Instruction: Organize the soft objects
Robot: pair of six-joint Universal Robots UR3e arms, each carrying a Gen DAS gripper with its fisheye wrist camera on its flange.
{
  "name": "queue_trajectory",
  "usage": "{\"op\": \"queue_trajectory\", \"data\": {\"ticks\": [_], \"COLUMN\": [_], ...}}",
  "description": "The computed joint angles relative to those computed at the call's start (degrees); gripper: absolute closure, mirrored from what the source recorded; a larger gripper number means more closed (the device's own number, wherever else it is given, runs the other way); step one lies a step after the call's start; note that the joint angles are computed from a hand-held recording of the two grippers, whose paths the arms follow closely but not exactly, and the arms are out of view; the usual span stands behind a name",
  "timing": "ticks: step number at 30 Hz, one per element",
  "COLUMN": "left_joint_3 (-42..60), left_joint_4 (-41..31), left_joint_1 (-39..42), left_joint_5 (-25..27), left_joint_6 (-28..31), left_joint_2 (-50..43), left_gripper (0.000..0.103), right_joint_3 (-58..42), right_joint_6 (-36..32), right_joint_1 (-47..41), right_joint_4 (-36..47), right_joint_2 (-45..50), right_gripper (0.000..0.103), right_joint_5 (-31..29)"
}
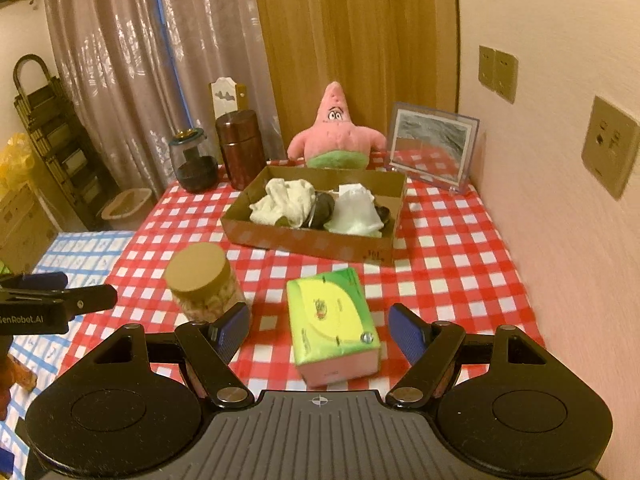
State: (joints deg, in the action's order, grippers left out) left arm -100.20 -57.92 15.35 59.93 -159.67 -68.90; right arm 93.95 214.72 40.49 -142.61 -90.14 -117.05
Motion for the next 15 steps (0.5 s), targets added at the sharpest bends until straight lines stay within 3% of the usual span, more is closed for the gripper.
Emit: {"op": "queue_trajectory", "data": {"ticks": [15], "left_joint_3": [-13.8], "left_joint_4": [-11.9], "left_joint_1": [7.2], "left_joint_5": [-3.8], "left_joint_6": [6.3], "left_joint_2": [21.0], "left_gripper": [0.004], "right_joint_3": [7.3], "right_joint_6": [10.6], "right_joint_1": [11.5], "right_joint_4": [-0.4], "right_joint_2": [-0.8], "right_gripper": [0.027], "right_joint_5": [-9.1]}}
